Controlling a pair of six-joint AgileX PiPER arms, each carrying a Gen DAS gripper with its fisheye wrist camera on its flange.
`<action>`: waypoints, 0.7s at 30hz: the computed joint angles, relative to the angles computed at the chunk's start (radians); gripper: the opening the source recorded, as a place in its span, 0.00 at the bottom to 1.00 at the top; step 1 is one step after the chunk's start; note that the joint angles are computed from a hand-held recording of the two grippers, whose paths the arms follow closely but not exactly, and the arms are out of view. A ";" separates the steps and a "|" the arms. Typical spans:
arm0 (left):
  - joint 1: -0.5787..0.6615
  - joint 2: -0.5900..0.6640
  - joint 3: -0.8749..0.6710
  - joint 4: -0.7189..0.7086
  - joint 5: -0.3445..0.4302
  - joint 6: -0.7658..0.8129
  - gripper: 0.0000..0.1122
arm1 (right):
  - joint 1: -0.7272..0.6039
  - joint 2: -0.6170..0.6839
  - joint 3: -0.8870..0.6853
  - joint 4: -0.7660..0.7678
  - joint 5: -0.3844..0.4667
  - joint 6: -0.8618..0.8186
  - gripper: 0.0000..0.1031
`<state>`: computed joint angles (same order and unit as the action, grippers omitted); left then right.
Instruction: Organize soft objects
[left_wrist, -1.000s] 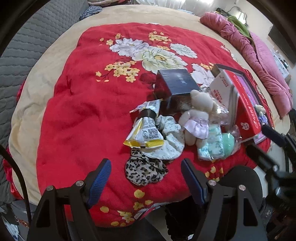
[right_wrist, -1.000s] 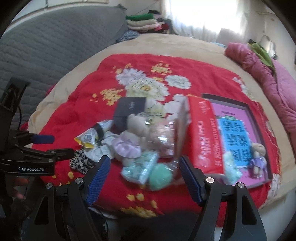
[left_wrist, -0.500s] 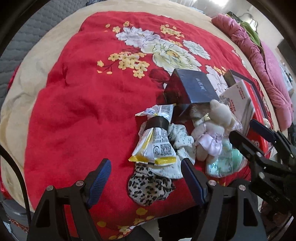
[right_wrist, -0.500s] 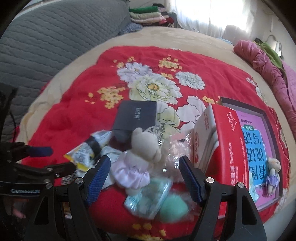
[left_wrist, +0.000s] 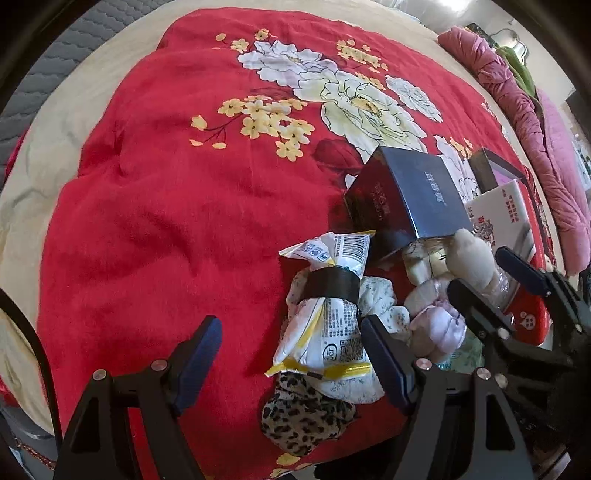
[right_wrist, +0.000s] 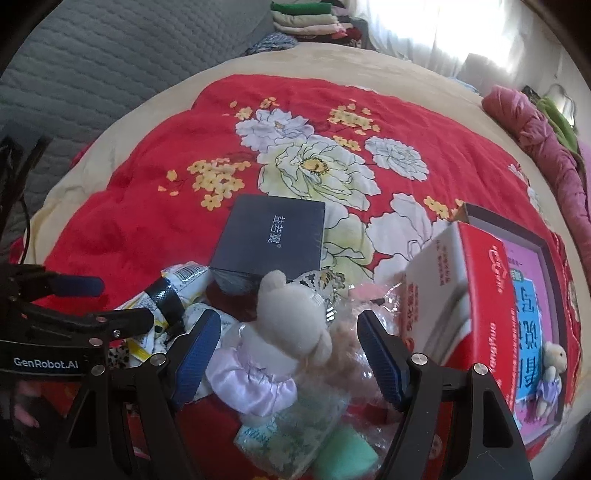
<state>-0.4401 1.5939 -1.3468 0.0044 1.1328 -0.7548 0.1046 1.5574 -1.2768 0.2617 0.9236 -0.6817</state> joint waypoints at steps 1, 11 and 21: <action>0.004 0.004 0.000 -0.006 -0.005 0.004 0.69 | 0.004 0.009 -0.002 -0.006 -0.005 0.007 0.75; 0.031 0.065 -0.028 -0.060 -0.034 0.041 0.68 | -0.027 0.022 -0.009 0.057 -0.006 -0.013 0.44; 0.081 0.103 -0.003 -0.210 -0.127 0.149 0.36 | -0.115 -0.013 -0.049 0.160 0.084 -0.056 0.44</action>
<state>-0.3595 1.6964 -1.3501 -0.2054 1.0055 -0.6059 -0.0101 1.5441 -1.3256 0.4214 1.0075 -0.7377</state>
